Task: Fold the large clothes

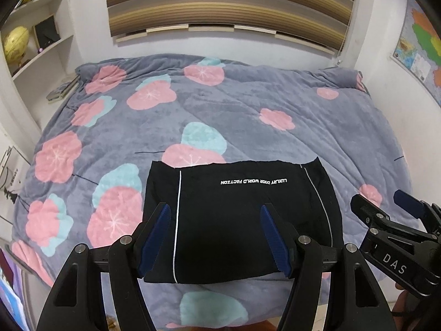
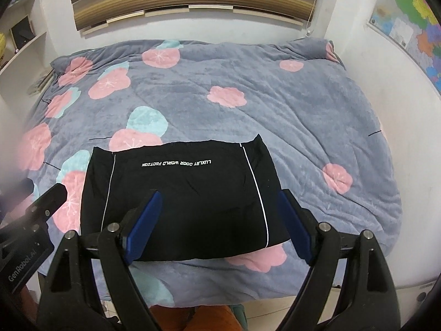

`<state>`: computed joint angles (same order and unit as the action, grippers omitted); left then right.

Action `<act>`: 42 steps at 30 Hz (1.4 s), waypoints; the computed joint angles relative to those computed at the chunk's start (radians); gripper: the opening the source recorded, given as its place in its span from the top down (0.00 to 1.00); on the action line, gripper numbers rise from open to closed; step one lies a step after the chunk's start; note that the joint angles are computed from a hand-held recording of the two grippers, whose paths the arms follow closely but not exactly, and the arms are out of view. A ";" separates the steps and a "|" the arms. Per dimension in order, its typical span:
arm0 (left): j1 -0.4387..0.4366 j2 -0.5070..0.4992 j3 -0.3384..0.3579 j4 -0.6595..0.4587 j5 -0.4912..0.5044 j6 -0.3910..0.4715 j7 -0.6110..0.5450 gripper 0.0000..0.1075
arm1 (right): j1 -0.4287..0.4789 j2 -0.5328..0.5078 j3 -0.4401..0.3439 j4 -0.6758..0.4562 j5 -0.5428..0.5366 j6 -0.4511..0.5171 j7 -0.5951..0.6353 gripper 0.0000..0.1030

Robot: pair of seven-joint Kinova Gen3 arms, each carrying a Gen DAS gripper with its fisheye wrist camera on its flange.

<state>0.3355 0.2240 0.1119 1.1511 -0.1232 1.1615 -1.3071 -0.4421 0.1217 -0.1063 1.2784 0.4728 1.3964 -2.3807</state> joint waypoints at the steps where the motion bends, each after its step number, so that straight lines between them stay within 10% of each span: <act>1: -0.005 0.000 0.001 -0.001 0.010 0.000 -0.003 0.36 | 0.001 0.003 0.000 -0.003 -0.004 0.004 0.004 0.19; 42: -0.031 0.049 -0.012 -0.041 0.034 0.025 -0.068 0.36 | -0.005 0.066 0.026 -0.061 -0.068 0.035 0.032 0.18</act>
